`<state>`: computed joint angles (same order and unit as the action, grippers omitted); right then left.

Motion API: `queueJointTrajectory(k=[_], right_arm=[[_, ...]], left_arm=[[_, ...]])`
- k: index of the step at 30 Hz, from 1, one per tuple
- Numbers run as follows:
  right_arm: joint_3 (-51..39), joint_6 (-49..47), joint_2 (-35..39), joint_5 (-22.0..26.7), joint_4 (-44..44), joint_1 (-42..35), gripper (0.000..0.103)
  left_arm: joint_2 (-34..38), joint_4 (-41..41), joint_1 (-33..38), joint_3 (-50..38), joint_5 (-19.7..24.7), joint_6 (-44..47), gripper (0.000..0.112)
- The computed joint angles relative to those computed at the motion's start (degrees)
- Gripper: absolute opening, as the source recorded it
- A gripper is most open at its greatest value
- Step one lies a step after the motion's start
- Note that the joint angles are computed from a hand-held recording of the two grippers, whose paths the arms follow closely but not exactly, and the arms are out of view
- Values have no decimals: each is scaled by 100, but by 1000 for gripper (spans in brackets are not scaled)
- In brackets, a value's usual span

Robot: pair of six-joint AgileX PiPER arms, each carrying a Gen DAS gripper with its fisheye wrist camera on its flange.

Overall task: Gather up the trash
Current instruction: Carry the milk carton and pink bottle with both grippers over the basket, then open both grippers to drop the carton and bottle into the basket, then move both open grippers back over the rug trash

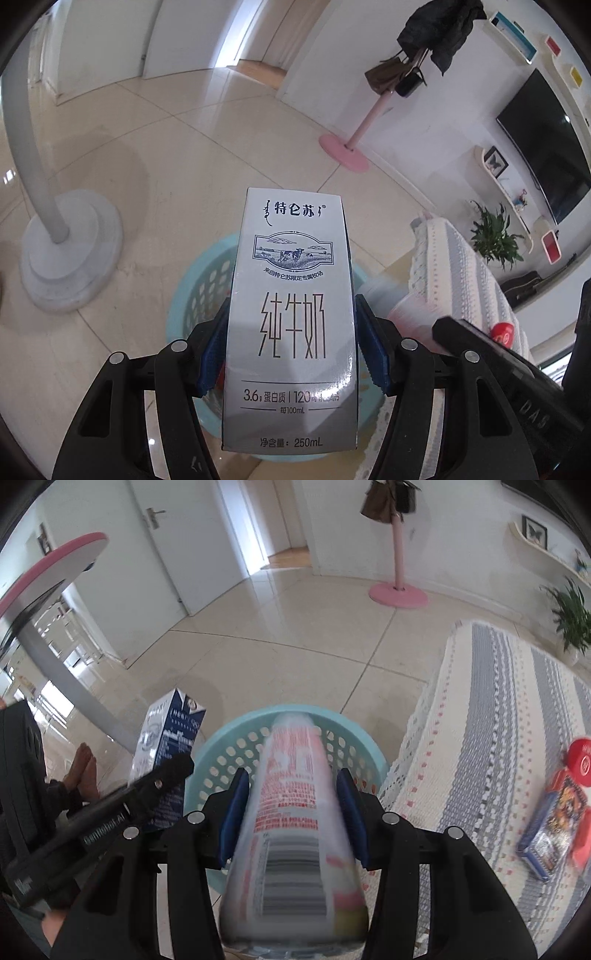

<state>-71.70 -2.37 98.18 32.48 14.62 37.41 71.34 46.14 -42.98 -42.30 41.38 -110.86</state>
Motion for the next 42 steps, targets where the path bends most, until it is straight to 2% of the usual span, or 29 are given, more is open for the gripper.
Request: queueJointTrajectory(k=[4,6,10,14,18,25,28,31,37,42], right_arm=[[-224,210,138,127,-282,57,41],[-319,125,225,266,-124,-20,41],[-115,88,118,196,-143,-73,41],[182,-5,-140,185,-72,-168,41],[476,-152,-602,256,-13,-276,41],[657,-665,-1763,749,275,-828,41],[622,-1207,-2247,1113,674,-1394,41],[580,-1810,-2639,1437,1039,-2080,43],[498,-3809,-2976,2382,2259,-4365,47],[378,-5419,-2566,2966,3004,-6316,53]], left_arm=[[89,16,106,126,-269,-33,65],[23,70,119,248,-423,-179,78],[-98,37,118,351,-495,-112,80],[-96,-57,-3,268,-358,15,82],[-218,88,-364,70,88,-173,82],[-189,609,-1563,-1045,1363,-209,81],[254,702,-2035,-1961,1817,269,81],[748,763,-2323,-2785,1984,743,81],[1912,371,-2373,-4280,1646,1969,88],[3002,-159,-2221,-5249,1350,2697,90]])
